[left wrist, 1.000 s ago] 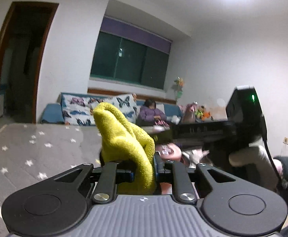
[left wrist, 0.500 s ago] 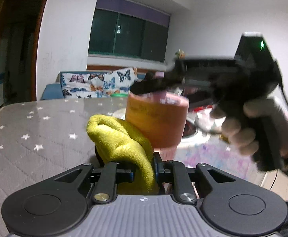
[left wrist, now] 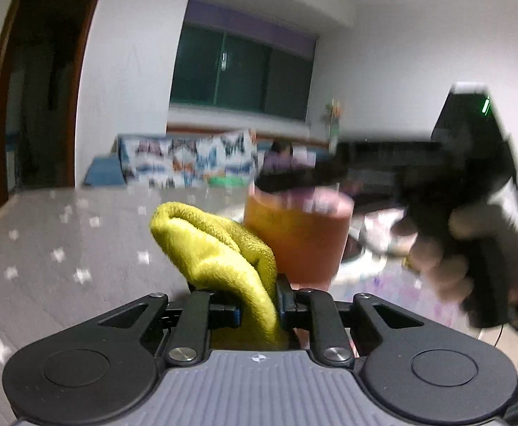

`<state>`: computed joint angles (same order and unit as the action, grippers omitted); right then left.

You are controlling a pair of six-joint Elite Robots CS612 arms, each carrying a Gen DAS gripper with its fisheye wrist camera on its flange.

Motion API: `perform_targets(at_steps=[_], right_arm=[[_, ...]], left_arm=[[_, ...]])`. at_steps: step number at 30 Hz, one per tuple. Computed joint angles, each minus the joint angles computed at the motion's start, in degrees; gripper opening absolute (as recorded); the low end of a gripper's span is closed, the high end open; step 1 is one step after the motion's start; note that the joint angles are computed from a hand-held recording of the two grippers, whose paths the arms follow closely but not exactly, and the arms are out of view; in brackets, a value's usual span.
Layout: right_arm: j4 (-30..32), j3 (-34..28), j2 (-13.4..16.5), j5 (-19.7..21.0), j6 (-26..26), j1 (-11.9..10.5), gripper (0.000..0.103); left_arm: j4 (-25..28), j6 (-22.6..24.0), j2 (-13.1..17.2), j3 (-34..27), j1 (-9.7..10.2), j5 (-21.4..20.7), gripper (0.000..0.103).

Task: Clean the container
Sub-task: 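Hold the pink cup up with the right tool while the left tool holds the cloth beside it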

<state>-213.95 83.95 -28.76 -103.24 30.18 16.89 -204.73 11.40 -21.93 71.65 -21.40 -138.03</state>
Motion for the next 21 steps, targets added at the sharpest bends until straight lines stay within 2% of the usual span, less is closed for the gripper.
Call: perform_targets(at_steps=[3,5,15,21], right_arm=[[0.09,-0.04,-0.02,0.1,0.05,-0.01,0.075],[-0.19,0.11,0.11,0.25,0.09,-0.07,0.075],[-0.15,0.05,0.18,0.6,0.15,-0.21,0.075],[-0.05,-0.06,0.23,0.68,0.16,-0.23,0.075]], left_arm=[[-3.26,-2.48,0.5,-1.35,0.53,-2.66,0.019],[-3.45,-2.68,0.69,-1.89,0.64,-3.49,0.019],[3.13,4.73,0.33,-0.3,-0.02,-1.96,0.019],[9.1,11.77,-0.35,0.98,-0.57,0.51,0.019]])
